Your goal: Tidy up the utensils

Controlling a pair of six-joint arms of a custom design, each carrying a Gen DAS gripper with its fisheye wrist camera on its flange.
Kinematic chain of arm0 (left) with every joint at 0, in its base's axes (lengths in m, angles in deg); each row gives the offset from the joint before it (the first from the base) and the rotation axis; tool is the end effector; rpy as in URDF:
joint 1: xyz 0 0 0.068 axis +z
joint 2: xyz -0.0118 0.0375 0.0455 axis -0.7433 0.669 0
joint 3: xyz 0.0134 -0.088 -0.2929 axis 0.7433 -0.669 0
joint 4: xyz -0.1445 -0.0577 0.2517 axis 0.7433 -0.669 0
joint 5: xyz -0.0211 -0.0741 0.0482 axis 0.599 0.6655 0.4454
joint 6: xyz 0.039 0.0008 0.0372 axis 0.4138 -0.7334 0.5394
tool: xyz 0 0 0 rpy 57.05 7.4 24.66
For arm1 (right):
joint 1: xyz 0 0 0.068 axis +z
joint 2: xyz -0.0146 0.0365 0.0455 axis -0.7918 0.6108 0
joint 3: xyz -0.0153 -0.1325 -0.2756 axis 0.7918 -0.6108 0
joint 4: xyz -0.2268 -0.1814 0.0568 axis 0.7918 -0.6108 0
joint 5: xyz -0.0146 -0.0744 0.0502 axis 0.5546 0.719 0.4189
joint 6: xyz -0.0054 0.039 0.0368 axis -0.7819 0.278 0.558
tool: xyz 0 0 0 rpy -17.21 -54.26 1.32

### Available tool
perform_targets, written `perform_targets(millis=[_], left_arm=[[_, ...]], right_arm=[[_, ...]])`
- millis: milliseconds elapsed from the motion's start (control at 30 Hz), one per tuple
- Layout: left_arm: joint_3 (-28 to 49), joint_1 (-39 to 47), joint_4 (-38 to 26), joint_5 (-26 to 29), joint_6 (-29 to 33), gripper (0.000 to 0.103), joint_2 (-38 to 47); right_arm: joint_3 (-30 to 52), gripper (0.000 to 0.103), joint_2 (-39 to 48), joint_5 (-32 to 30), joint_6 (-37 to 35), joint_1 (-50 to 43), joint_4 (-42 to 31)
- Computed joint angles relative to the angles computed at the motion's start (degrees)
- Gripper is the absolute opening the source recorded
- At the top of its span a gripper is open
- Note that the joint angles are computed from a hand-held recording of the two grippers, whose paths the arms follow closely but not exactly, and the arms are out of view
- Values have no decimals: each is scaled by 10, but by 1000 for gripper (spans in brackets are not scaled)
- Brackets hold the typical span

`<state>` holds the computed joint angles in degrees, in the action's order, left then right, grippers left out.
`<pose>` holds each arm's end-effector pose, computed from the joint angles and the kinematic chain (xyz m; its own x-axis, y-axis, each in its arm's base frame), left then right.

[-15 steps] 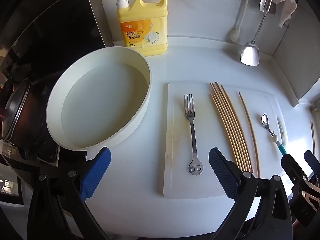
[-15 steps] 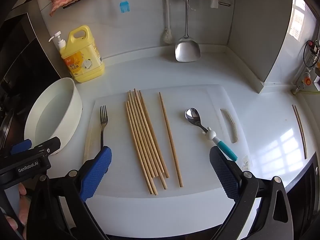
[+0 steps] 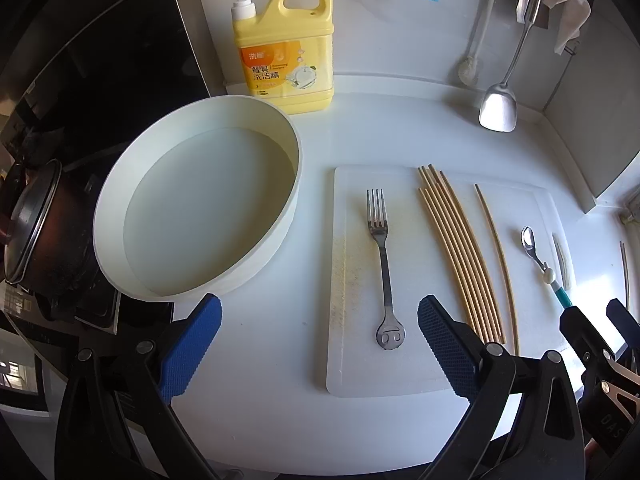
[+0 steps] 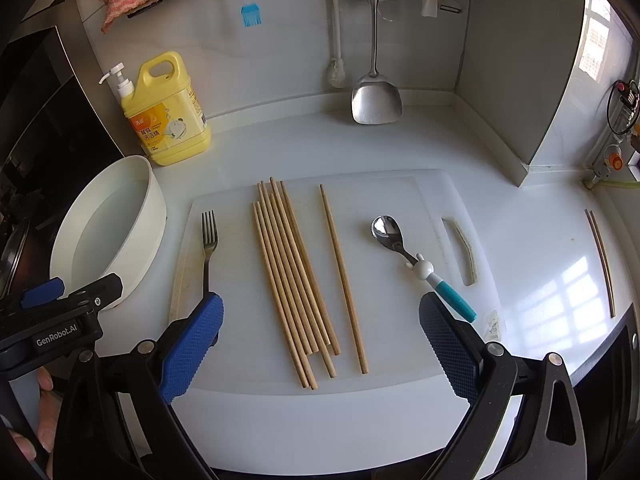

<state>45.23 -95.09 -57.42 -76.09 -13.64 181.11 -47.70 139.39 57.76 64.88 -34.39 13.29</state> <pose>0.2702 -0.2701 0.2178 -0.8842 -0.1468 -0.4435 -0.1822 0.9825 0.0380 0.2453 0.0758 0.2121 -0.8556 0.0323 -0.5166 -0.0053 0.9974 0.0713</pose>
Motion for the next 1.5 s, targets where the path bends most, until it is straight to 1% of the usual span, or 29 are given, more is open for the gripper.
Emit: perform_targets(millis=[433, 533, 667, 867, 900, 1500], left_arm=[[1, -3, 1, 0, -3, 97, 1], [0, -3, 2, 0, -2, 97, 0], [0, -3, 2, -1, -2, 97, 0], [-2, -2, 1, 1, -1, 97, 0], [-3, -2, 2, 1, -1, 97, -1], [-3, -2, 3, 1, -2, 97, -1]], right_arm=[[0, 94, 2, -3, -2, -2, 1], [11, 94, 1, 2, 5, 8, -12], [3, 94, 2, -2, -1, 1, -3], [6, 94, 1, -3, -3, 1, -7], [5, 94, 9, -3, -3, 1, 2], [3, 94, 6, -2, -1, 4, 1]])
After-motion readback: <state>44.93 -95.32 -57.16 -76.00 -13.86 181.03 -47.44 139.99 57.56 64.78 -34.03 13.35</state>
